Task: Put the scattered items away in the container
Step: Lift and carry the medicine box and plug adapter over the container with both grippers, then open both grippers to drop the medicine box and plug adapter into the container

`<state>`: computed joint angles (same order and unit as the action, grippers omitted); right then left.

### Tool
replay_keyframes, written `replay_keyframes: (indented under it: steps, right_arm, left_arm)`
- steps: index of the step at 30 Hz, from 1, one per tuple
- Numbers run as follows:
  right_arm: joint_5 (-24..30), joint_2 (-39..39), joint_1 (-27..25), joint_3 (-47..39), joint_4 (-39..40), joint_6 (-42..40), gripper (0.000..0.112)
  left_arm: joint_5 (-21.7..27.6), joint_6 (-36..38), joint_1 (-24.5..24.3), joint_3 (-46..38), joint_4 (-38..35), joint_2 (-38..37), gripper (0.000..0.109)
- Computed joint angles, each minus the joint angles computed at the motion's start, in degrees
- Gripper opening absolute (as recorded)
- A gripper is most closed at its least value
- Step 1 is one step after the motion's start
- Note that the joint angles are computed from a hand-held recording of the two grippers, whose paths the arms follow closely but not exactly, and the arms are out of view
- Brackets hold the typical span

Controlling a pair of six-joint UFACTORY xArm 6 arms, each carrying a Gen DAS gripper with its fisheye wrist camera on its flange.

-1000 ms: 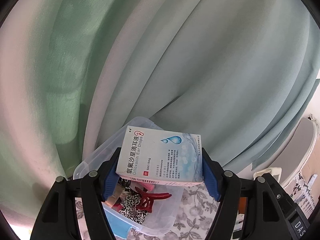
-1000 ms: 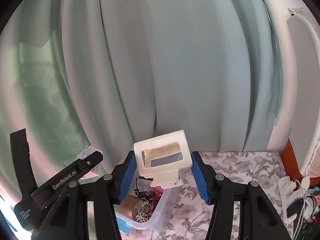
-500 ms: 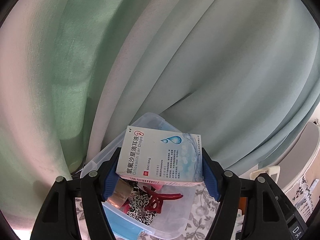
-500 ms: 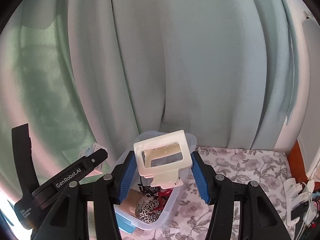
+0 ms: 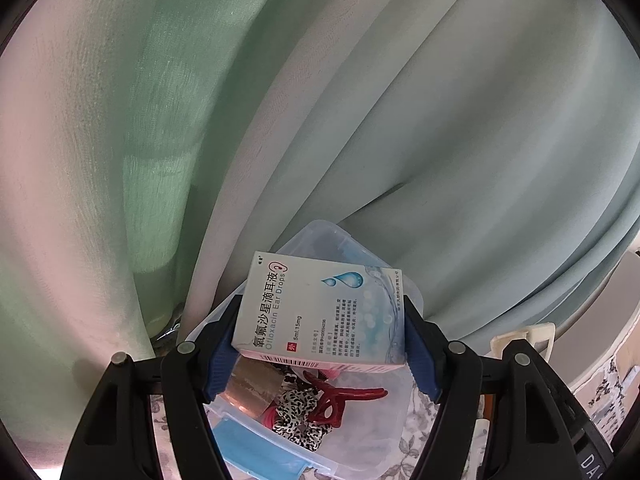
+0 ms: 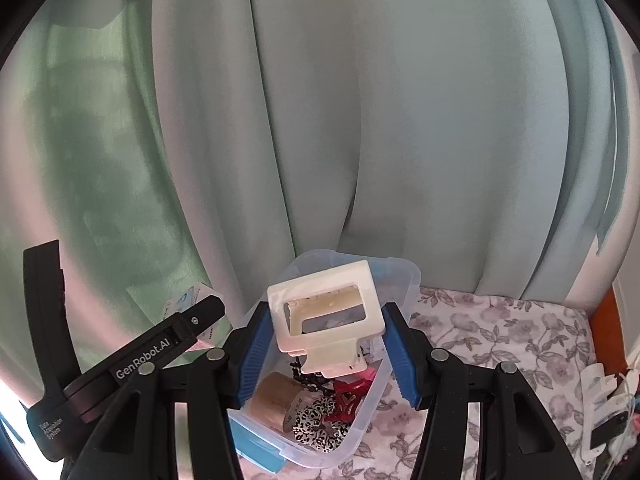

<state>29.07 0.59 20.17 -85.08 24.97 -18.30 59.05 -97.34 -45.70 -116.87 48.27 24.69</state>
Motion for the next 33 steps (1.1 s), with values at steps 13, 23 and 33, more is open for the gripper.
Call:
replay_keyframes:
  steps: [13, 23, 33]
  right_arm:
    - [2.5, 1.25, 0.44, -0.81, -0.49, -1.18, 0.058]
    - [2.88, 3.18, 1.03, -2.43, -0.04, -2.33, 0.059]
    - [4.33, 5.19, 0.0, -3.34, 1.18, -2.49, 0.068]
  left_arm:
    - [0.99, -0.26, -0.18, 0.69, -1.95, -0.32, 0.074]
    - [2.65, 0.25, -0.91, -1.84, -3.28, 1.12, 0.074]
    - [-1.42, 0.55, 1.32, 1.61, -7.91, 0.21, 0.077]
